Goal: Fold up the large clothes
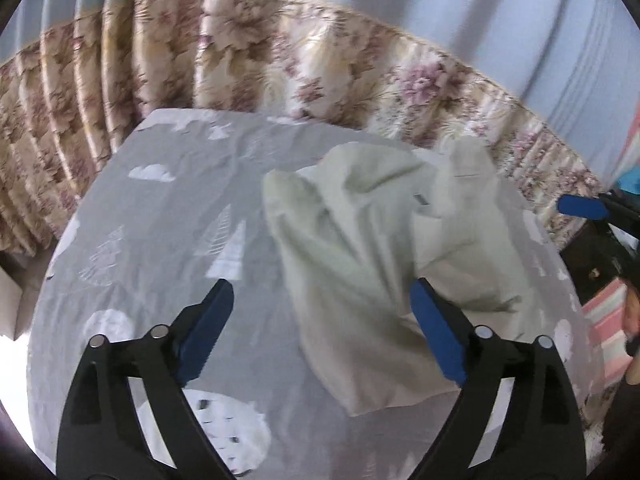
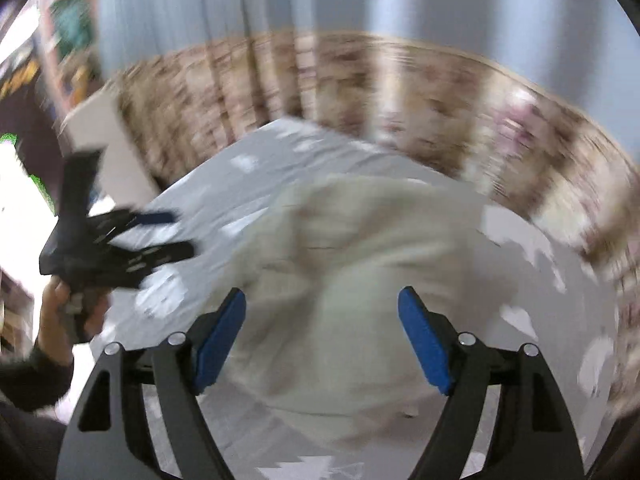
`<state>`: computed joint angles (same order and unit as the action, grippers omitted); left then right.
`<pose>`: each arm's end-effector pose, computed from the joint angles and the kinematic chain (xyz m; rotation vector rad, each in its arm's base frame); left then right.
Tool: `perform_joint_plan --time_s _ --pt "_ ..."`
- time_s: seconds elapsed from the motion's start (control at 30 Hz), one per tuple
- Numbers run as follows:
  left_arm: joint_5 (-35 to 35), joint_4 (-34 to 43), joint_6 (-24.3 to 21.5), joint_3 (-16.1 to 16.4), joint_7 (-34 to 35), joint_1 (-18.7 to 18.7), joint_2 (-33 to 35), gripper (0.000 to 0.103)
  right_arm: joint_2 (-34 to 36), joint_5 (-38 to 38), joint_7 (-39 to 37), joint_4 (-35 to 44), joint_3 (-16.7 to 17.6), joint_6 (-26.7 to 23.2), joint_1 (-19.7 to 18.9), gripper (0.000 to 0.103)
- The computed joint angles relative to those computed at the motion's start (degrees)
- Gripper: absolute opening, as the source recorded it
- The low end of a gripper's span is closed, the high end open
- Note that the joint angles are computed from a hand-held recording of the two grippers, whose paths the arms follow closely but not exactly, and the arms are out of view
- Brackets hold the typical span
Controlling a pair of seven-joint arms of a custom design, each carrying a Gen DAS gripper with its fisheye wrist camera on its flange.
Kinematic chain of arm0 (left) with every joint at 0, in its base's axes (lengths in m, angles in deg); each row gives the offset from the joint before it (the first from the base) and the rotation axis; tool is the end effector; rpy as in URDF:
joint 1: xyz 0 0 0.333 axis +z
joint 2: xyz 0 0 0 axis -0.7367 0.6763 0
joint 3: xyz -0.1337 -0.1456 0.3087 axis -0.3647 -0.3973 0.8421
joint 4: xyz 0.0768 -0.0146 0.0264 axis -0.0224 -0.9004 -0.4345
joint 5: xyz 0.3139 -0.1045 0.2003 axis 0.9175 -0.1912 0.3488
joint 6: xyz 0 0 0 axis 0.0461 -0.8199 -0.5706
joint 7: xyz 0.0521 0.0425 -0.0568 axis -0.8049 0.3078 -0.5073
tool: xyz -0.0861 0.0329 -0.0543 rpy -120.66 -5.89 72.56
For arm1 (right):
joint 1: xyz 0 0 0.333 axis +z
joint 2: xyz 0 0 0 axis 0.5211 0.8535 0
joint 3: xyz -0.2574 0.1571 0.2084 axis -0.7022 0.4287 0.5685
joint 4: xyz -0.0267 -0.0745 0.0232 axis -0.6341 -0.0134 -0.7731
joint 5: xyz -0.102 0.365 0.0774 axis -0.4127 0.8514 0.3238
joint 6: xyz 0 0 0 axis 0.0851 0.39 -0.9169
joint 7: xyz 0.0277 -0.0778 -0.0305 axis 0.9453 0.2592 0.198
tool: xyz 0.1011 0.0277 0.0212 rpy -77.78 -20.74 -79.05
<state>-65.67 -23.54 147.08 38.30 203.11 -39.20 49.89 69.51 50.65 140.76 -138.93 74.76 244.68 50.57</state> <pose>0.6519 -0.0275 0.4281 -1.6601 2.1431 -1.0719 0.6190 0.2673 0.5267 -1.9426 1.5311 -0.4026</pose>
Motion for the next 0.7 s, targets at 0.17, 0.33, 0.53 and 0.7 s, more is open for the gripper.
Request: perform_joint_plan --time_s 0.17,0.33,0.53,0.7 --pt "2.2 1.7 -2.6 -0.4 -2.9 -2.0 1.6 0.094 1.8 18.3 -8.0 -6.0 5.9 7.7 -9.4 0.079" --pt "1.9 4.3 -10.4 -1.4 -6.7 -1.4 3.6 0.094 6.0 43.3 -27.8 -8.1 23.1 15.8 -24.2 0.079" --pt "-11.9 2.6 -15.7 -2.3 -4.2 0.6 1.9 0.1 8.9 51.4 -36.2 -5.7 25.4 16.6 -25.3 0.079" --pt "-7.9 2.3 -12.0 0.8 -6.6 -4.6 2.2 0.1 9.7 56.7 -41.8 -4.1 26.5 15.6 -25.3 0.079"
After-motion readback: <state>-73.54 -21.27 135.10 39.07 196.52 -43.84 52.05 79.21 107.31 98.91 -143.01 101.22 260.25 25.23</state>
